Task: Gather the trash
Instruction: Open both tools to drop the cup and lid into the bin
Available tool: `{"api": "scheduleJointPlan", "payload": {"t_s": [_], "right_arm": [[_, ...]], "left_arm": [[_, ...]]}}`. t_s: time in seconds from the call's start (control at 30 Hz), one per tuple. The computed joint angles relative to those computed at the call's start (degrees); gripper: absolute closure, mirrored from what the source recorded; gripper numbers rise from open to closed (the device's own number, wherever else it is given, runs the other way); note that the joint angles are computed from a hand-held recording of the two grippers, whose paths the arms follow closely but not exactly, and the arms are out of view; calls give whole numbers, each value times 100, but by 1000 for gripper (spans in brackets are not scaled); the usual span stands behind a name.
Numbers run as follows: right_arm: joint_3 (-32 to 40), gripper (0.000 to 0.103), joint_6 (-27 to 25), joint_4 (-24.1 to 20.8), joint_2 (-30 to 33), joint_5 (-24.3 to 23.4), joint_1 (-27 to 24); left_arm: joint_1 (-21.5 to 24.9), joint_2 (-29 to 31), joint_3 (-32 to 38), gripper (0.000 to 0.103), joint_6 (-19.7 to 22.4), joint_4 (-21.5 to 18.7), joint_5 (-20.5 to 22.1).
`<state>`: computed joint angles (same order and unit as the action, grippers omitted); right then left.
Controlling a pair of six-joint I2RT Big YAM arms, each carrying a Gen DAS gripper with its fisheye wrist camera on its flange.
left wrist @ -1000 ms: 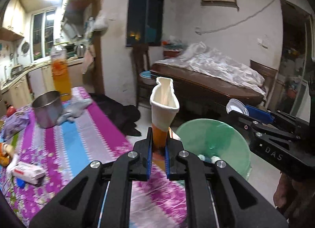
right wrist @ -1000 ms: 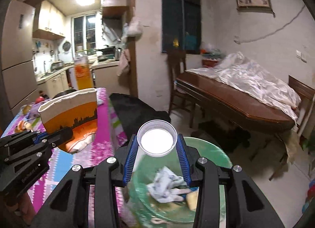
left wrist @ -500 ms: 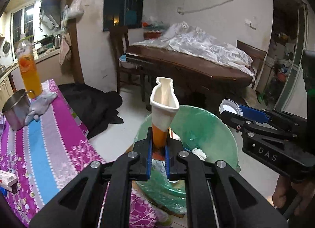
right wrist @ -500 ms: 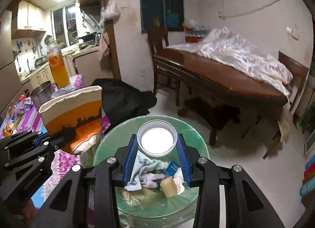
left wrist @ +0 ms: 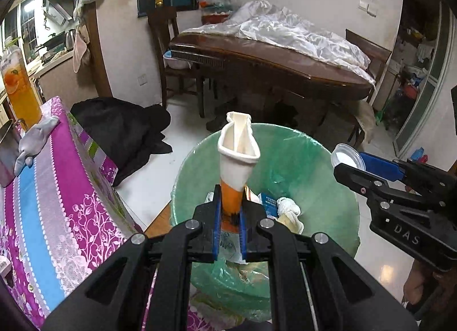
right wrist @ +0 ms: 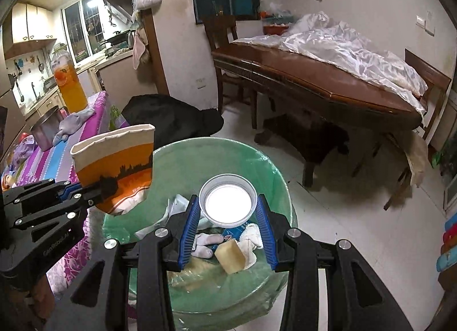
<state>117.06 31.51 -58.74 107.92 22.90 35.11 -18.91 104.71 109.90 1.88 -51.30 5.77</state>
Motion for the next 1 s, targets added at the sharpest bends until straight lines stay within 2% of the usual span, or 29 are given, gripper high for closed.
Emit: {"api": "scheduleJointPlan", "payload": {"t_s": [1.0], "right_arm": [[-67, 61, 4, 95, 98, -89, 12]], "left_arm": [[-33, 291, 276, 94, -51, -227, -134]]}}
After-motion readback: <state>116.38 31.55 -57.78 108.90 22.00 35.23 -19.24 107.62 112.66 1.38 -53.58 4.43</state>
